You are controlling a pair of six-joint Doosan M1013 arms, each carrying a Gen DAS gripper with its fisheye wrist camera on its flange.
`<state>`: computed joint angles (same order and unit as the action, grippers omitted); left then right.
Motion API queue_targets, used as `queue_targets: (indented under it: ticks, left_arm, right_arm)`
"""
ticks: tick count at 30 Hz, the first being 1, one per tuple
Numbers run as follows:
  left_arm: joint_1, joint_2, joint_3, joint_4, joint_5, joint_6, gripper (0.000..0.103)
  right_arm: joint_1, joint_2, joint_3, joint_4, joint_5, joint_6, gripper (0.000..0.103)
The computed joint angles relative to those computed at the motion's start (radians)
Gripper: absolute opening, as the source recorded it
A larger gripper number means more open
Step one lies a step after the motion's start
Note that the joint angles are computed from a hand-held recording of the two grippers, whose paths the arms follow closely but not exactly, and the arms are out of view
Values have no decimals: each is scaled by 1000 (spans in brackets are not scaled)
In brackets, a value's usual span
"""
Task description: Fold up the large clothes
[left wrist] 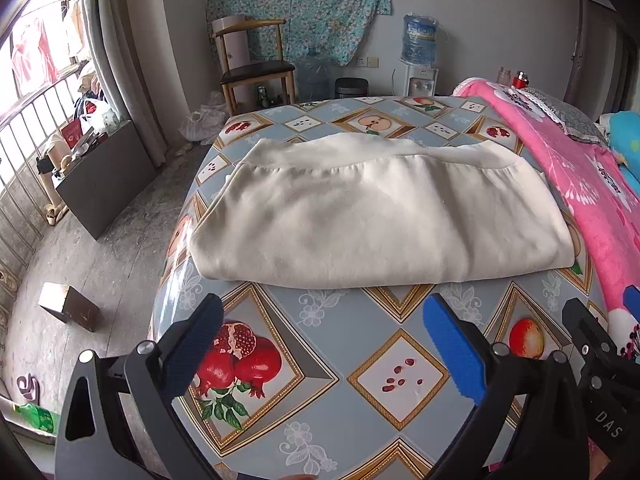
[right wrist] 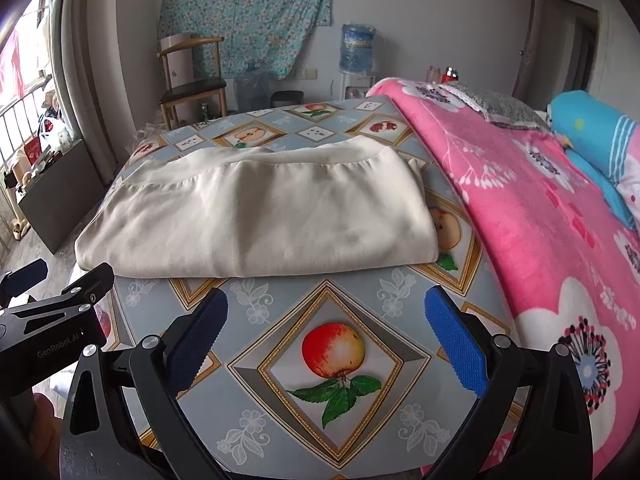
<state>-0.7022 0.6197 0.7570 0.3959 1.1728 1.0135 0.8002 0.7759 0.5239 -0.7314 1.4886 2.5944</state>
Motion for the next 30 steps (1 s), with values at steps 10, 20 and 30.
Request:
queue_targets:
  ticks: [10, 20, 30]
  left_arm:
    - [-3, -6, 10, 16, 7, -6, 98]
    - [-2, -8, 14, 15, 8, -8, 98]
    - [2, -9, 16, 5, 7, -3, 98]
  right_arm:
    - [3, 11, -21, -1, 14, -19, 96]
    - [4, 17, -34, 0, 26, -24, 96]
    - [4, 18, -37, 0, 29, -25, 96]
